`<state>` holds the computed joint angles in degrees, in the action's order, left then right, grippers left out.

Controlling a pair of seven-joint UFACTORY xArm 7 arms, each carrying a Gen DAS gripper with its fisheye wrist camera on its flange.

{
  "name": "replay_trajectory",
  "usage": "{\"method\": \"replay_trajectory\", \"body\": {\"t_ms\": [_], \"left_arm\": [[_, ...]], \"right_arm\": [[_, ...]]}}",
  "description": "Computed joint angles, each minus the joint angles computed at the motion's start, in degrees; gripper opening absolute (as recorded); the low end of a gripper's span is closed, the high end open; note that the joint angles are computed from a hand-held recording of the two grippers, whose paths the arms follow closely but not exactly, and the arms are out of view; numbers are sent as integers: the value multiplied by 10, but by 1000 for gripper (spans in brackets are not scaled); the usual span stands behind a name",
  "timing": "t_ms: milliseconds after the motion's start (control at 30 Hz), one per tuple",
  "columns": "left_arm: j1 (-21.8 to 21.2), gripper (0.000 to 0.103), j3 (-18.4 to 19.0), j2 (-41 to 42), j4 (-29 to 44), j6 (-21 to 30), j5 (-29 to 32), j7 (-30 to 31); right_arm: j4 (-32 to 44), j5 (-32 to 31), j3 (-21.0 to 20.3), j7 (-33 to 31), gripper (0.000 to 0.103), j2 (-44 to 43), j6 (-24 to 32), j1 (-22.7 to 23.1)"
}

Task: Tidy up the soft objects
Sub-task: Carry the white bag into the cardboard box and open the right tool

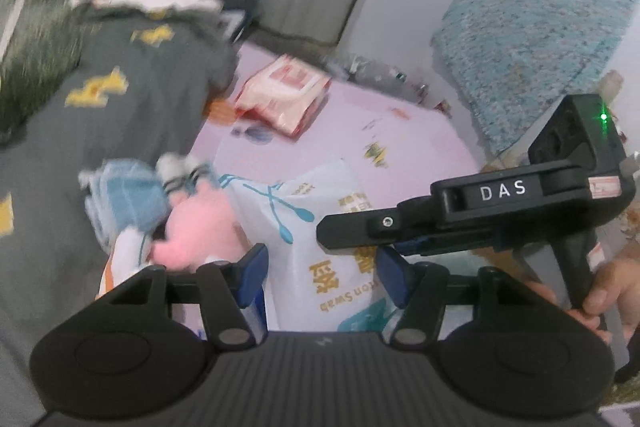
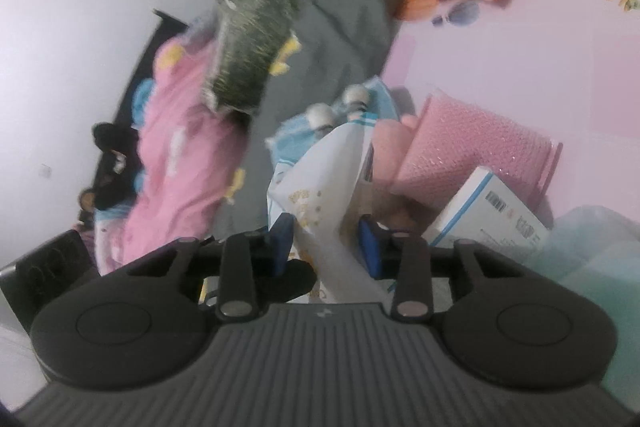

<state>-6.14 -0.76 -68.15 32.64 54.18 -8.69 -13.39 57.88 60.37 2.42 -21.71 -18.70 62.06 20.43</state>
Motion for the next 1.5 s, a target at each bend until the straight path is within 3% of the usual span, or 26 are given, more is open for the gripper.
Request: {"method": "replay_trajectory", "body": {"t_ms": [200,433,567,733,833,967,1067,1267,1400,1500], "left_arm": [[-47,65,-60,47,71,-41,-9,-3],[-133,70,-119,220,158,-155,-36,-8],[-164,70,-142,337,209,-198,-22,-8],[-155,71,-177,458,269,-214,55,-38],[-134,71,-197,494,292,-192,134,-93],[-165,73,-143,453,251,-213,90,-87],[-165,74,-120,405,220,-204,72,-73],[-127,75,-109,303,163,-171,76,-76],[-104,75,-107,238,123,-152,79,-89],[-90,75,-108,192,94,-130,84,-95]], "right_arm": [[-39,21,-55,-10,33,-108,16,-25],[-73,-45,-159,10,33,-221,41,-97],[-73,-100,-209,17,33,-226,47,-141],[-58,-126,-245,-21,34,-153,37,-169],[-63,-110,-247,-51,34,-91,24,-183],[-72,-127,-209,-61,34,-24,-8,-208],[-88,-160,-167,-54,33,-12,-40,-232],[-105,-178,-135,-52,31,-36,-60,-241],[-115,-163,-126,-34,21,-27,-77,-227],[-115,-156,-103,-15,20,-21,-110,-208]]}}
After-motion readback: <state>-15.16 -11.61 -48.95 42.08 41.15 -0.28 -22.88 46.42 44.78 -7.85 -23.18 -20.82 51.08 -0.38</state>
